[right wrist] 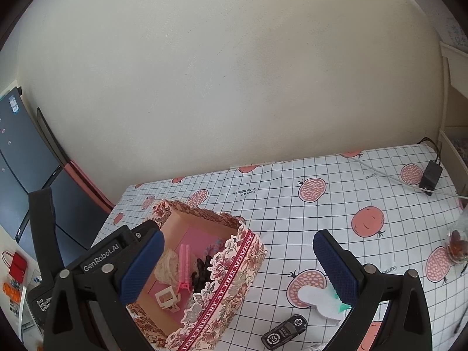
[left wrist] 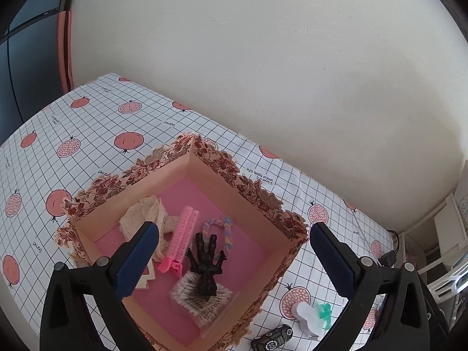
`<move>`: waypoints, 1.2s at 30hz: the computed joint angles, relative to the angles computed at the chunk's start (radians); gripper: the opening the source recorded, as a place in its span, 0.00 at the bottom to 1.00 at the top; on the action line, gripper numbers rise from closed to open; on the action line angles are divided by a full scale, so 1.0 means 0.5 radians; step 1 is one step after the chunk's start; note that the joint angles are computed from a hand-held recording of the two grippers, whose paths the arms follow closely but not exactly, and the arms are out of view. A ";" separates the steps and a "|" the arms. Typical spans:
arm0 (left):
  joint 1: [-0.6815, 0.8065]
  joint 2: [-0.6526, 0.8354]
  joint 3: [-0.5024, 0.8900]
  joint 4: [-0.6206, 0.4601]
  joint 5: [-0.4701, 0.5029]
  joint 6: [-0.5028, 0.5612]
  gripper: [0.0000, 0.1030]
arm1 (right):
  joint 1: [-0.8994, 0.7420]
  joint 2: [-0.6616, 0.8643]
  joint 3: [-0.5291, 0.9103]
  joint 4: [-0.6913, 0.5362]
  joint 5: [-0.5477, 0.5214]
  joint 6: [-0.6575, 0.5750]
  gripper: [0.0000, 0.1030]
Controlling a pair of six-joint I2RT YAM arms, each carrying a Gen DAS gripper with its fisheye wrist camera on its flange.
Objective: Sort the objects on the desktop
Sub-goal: 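Withdraw both tools upward away from the box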
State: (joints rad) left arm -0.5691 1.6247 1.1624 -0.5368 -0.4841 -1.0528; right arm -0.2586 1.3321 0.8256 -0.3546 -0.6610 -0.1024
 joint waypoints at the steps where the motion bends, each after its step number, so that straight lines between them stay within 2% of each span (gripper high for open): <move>1: -0.016 0.005 0.016 -0.002 -0.004 0.002 1.00 | -0.033 0.003 0.014 -0.018 -0.015 -0.012 1.00; 7: -0.120 0.048 0.131 -0.034 -0.039 0.002 1.00 | -0.247 0.039 0.139 -0.162 -0.111 -0.133 1.00; 15: -0.230 0.176 0.319 -0.052 0.047 -0.007 1.00 | -0.488 0.128 0.324 -0.333 -0.226 -0.272 1.00; 26: -0.419 0.438 0.751 -0.338 -0.059 0.047 1.00 | -0.709 0.238 0.525 -0.597 -0.369 -0.496 1.00; 29: -0.452 0.552 0.895 -0.430 -0.081 0.075 1.00 | -0.757 0.309 0.585 -0.669 -0.372 -0.575 1.00; 36: -0.456 0.708 1.003 -0.431 0.046 0.070 1.00 | -0.810 0.459 0.691 -0.793 -0.295 -0.688 1.00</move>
